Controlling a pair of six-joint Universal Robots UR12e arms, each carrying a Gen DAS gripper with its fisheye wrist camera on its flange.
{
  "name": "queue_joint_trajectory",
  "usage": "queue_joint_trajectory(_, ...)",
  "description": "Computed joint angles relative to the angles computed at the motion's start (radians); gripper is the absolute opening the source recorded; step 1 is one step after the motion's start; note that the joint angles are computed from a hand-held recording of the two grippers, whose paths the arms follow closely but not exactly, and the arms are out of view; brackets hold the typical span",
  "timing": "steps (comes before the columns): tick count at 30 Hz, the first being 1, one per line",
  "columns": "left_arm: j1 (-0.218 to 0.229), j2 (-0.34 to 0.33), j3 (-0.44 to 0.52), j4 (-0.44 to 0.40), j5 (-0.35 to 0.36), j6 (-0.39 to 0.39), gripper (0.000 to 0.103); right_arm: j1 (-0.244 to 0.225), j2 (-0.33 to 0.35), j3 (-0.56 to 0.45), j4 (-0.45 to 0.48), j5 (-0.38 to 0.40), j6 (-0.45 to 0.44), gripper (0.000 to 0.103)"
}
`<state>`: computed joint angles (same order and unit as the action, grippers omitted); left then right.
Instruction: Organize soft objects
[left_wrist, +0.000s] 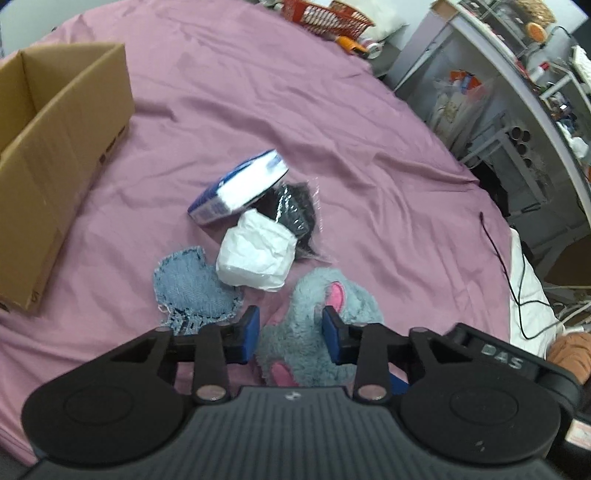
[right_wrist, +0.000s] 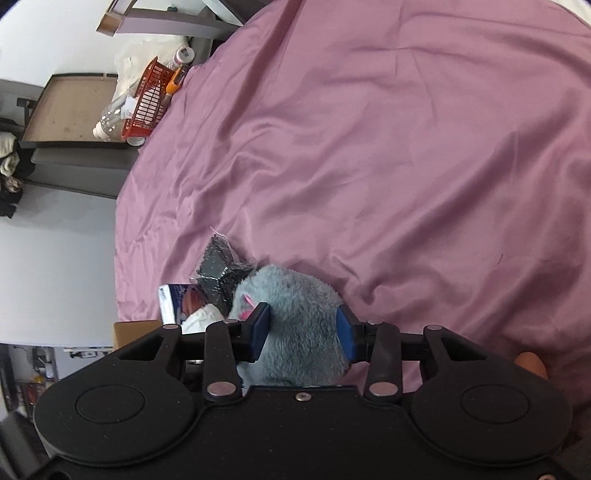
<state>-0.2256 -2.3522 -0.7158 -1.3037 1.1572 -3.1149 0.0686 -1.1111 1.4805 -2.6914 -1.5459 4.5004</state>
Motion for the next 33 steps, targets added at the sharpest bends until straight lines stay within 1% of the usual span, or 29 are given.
queue_joint_trajectory(2, -0.001, -0.005, 0.001, -0.009, -0.002, -0.022, 0.023, 0.000, 0.006, -0.006, -0.008, 0.006, -0.019, 0.042)
queue_joint_trajectory(3, -0.002, -0.004, 0.000, -0.008, 0.010, -0.030, 0.022, -0.001, 0.008, -0.010, -0.007, 0.009, -0.023, 0.042)
queue_joint_trajectory(5, -0.002, 0.001, -0.015, 0.011, 0.010, -0.029, 0.021, -0.002, 0.012, -0.015, 0.000, 0.013, -0.027, 0.042)
queue_joint_trajectory(9, -0.002, 0.007, -0.025, 0.018, 0.007, -0.049, 0.020, -0.001, 0.019, -0.031, 0.042, 0.011, -0.052, 0.043)
queue_joint_trajectory(12, -0.004, 0.012, -0.031, 0.024, 0.005, -0.041, 0.019, 0.000, 0.020, -0.035, 0.062, 0.012, -0.054, 0.043)
queue_joint_trajectory(13, -0.004, 0.013, -0.032, 0.024, 0.002, -0.037, 0.018, 0.001, 0.018, -0.033, 0.060, 0.010, -0.053, 0.042)
queue_joint_trajectory(14, -0.003, 0.014, -0.032, 0.023, -0.005, -0.033, 0.018, 0.002, 0.016, -0.031, 0.060, 0.005, -0.055, 0.038)
queue_joint_trajectory(15, -0.002, 0.015, -0.031, 0.024, -0.011, -0.031, 0.018, 0.003, 0.015, -0.029, 0.050, 0.007, -0.053, 0.036)
queue_joint_trajectory(16, -0.003, 0.018, -0.035, 0.034, -0.008, -0.026, 0.018, 0.006, 0.013, -0.026, 0.036, 0.000, -0.059, 0.032)
queue_joint_trajectory(19, -0.004, 0.030, -0.047, 0.064, -0.002, -0.007, 0.017, 0.014, 0.005, -0.017, 0.004, -0.035, -0.083, 0.029)
queue_joint_trajectory(21, -0.001, 0.037, -0.054, 0.073, -0.013, -0.005, 0.017, 0.017, 0.000, -0.008, -0.032, -0.042, -0.094, 0.029)
queue_joint_trajectory(26, 0.008, 0.066, -0.085, 0.132, -0.027, -0.002, 0.017, 0.025, -0.005, 0.007, -0.132, -0.057, -0.136, 0.029)
queue_joint_trajectory(30, 0.019, 0.087, -0.111, 0.199, -0.043, -0.013, 0.017, 0.034, 0.001, 0.004, -0.215, -0.061, -0.202, 0.028)
queue_joint_trajectory(33, 0.027, 0.098, -0.121, 0.240, -0.048, -0.014, 0.017, 0.040, 0.008, -0.006, -0.257, -0.059, -0.241, 0.028)
